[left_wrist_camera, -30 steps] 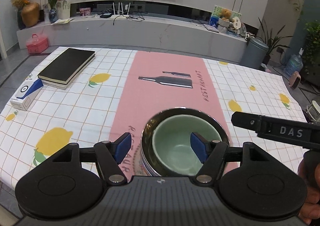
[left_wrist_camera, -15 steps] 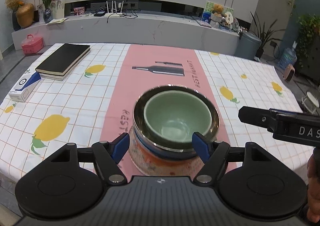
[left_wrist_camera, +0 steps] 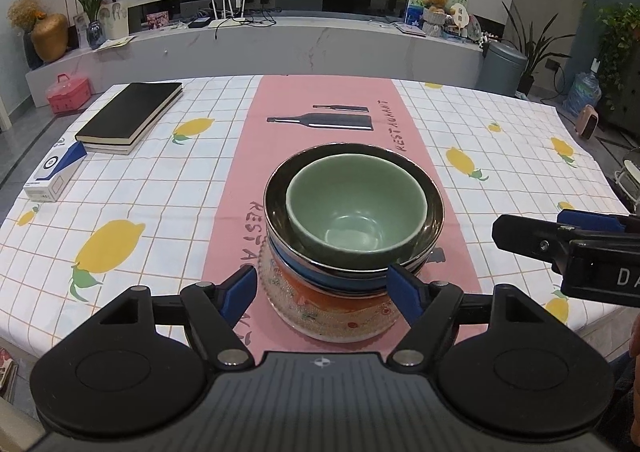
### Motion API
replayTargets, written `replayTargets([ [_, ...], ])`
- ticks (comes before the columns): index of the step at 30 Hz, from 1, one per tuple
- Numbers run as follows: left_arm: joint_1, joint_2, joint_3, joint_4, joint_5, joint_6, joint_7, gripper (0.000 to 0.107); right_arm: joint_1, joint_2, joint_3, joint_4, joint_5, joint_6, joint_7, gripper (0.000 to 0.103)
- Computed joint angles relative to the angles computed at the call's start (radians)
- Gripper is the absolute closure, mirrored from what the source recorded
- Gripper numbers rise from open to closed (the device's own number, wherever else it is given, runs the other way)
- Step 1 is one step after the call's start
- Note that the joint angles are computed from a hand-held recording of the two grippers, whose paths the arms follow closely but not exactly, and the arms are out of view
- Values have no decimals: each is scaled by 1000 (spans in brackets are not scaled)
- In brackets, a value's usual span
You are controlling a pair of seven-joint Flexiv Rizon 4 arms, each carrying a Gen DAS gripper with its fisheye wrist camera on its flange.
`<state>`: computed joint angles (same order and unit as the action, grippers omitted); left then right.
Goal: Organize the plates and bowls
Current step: 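Withdraw both tools up from the bowl stack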
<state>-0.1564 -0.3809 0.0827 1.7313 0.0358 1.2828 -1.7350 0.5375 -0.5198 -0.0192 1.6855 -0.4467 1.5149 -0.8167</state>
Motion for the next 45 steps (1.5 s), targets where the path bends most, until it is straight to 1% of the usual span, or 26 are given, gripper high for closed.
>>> replayTargets([
  [10, 0, -2, -8, -1, 2, 13, 22, 19, 3, -1, -3, -3, -1, -7, 4, 15],
  [45, -2, -3, -8, 0, -12, 12, 24, 18, 3, -1, -6, -2, -7, -9, 9, 13],
])
